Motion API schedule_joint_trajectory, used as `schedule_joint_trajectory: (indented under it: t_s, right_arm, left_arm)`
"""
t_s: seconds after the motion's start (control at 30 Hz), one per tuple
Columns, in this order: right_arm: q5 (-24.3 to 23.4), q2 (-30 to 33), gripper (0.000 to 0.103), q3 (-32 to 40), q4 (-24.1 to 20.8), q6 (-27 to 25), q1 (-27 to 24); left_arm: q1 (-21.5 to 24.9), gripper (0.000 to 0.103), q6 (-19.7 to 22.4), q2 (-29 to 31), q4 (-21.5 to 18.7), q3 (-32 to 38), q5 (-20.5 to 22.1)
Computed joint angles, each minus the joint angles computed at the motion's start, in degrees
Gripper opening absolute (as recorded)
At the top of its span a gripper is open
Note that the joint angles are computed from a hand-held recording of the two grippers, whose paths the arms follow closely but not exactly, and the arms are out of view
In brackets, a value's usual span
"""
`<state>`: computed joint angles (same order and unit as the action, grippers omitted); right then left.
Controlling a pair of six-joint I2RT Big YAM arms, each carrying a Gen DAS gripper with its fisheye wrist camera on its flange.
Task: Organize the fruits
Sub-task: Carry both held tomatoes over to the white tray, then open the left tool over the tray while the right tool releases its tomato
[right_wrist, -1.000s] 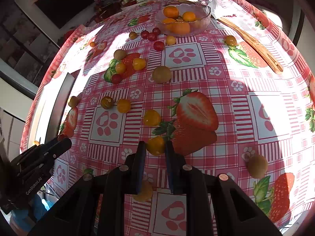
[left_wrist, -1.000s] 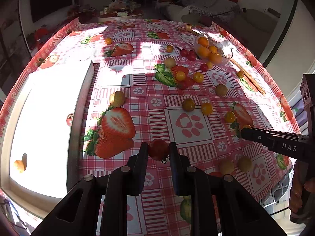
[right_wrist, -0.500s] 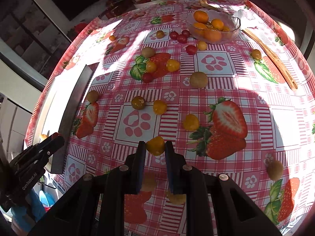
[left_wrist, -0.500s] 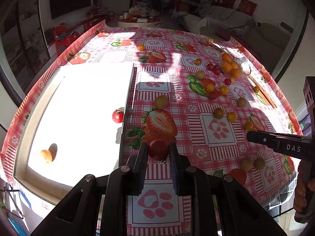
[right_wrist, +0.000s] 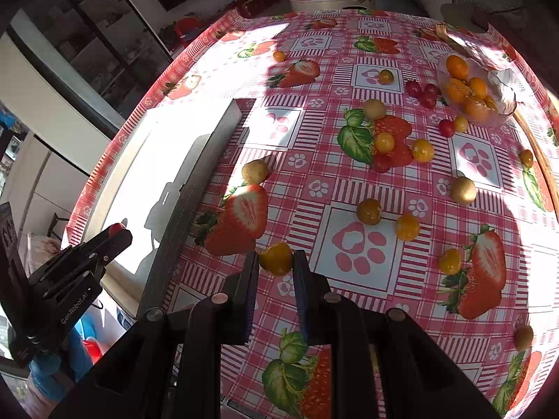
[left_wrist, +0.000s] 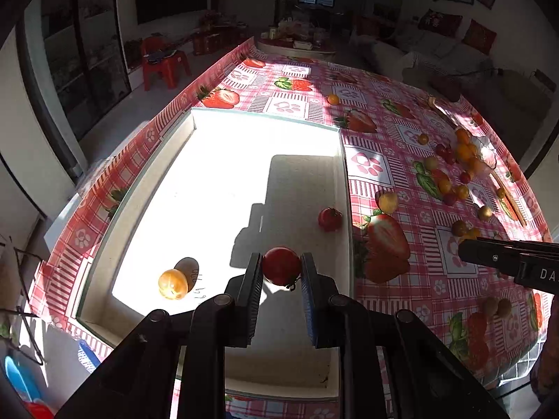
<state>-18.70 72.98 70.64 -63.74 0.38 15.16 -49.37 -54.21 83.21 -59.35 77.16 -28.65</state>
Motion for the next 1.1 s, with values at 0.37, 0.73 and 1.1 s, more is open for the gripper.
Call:
schedule_joint_trajectory:
  t_s: [0.37, 0.73, 1.1]
  right_arm:
    - [0.3, 9.54, 0.022, 10.3, 0.24, 2.08, 9.61]
    - [3.15, 21.85, 0.022, 20.12, -1.24, 3.18, 13.91]
    - [5.0, 28.0, 0.026, 25.8, -3.68, 2.62, 15.62]
  left_arm:
    - [7.8, 0.023, 1.32, -0.08, 0.21, -1.67, 1.5]
    - [11.82, 0.023, 2.52, 2.38, -0.98, -1.14, 4.08]
    - [11.79, 0.024, 3.49, 3.7, -2.05, -0.78, 4.55]
